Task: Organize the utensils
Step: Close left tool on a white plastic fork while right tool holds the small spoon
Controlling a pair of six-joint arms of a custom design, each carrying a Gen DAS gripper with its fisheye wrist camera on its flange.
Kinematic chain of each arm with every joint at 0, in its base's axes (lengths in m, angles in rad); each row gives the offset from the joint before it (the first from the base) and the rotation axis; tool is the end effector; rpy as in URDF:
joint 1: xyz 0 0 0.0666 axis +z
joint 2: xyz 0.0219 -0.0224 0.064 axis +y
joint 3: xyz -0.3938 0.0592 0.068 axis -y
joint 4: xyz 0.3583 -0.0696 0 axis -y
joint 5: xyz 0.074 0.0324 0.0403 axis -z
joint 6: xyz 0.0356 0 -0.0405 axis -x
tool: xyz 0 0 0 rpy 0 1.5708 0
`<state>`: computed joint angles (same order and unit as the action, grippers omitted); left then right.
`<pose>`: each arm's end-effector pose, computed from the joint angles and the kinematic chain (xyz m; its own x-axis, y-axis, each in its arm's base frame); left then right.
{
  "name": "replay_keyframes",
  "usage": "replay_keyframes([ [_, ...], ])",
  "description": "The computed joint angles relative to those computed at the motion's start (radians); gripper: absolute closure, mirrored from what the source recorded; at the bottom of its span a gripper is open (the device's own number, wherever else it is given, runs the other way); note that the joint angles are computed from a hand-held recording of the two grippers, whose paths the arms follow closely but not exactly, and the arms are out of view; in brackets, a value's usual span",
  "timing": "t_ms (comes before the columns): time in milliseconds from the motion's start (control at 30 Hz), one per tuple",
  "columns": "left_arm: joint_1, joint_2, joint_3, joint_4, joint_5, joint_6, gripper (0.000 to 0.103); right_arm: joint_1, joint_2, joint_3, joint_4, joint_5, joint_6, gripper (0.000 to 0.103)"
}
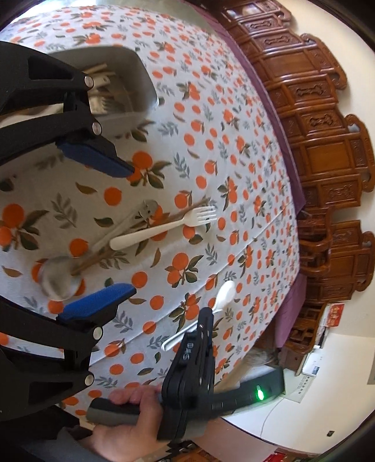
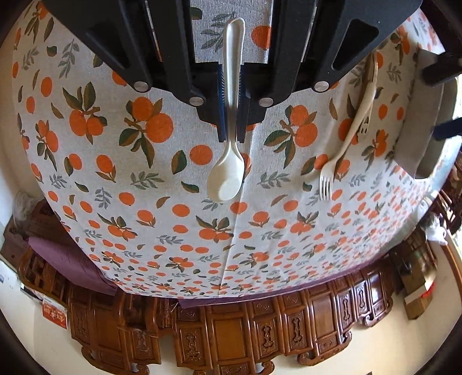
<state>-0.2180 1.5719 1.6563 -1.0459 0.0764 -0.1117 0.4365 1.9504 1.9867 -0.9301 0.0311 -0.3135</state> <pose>0.4971 -0.1133 0.4646 -0.7669 0.2837 -0.5757 0.3459 0.9383 0.0016 0.5965 0.2766 0.3986 -0.7968 -0.0316 -0.6034 -0.1673 0.9711 0.1701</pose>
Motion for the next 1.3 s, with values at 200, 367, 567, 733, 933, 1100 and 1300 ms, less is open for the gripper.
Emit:
replay_keyframes([
  [200,-0.017,0.098,0.083,-0.03,-0.02,0.0,0.053,-0.013,-0.023,-0.031,0.035,-0.028,-0.019,0.095],
  [367,-0.033,0.173,0.151,-0.047,-0.058,-0.012,0.069,-0.028,-0.039,-0.057,0.059,-0.055,-0.044,0.094],
  [567,-0.028,0.23,0.207,-0.06,-0.058,0.015,0.077,-0.033,-0.047,-0.071,0.071,-0.072,-0.049,0.094],
  [733,-0.03,0.253,0.227,-0.056,-0.062,0.025,0.084,-0.036,-0.051,-0.077,0.08,-0.085,-0.057,0.094],
  [933,-0.037,0.267,0.239,-0.077,-0.072,0.01,0.095,-0.034,-0.049,-0.072,0.08,-0.089,-0.057,0.094],
  [1100,-0.042,0.272,0.246,-0.111,-0.042,-0.004,0.095,-0.033,-0.048,-0.07,0.079,-0.087,-0.058,0.094],
  [1300,-0.045,0.282,0.261,-0.122,-0.049,0.005,0.095,-0.031,-0.048,-0.066,0.076,-0.089,-0.052,0.094],
])
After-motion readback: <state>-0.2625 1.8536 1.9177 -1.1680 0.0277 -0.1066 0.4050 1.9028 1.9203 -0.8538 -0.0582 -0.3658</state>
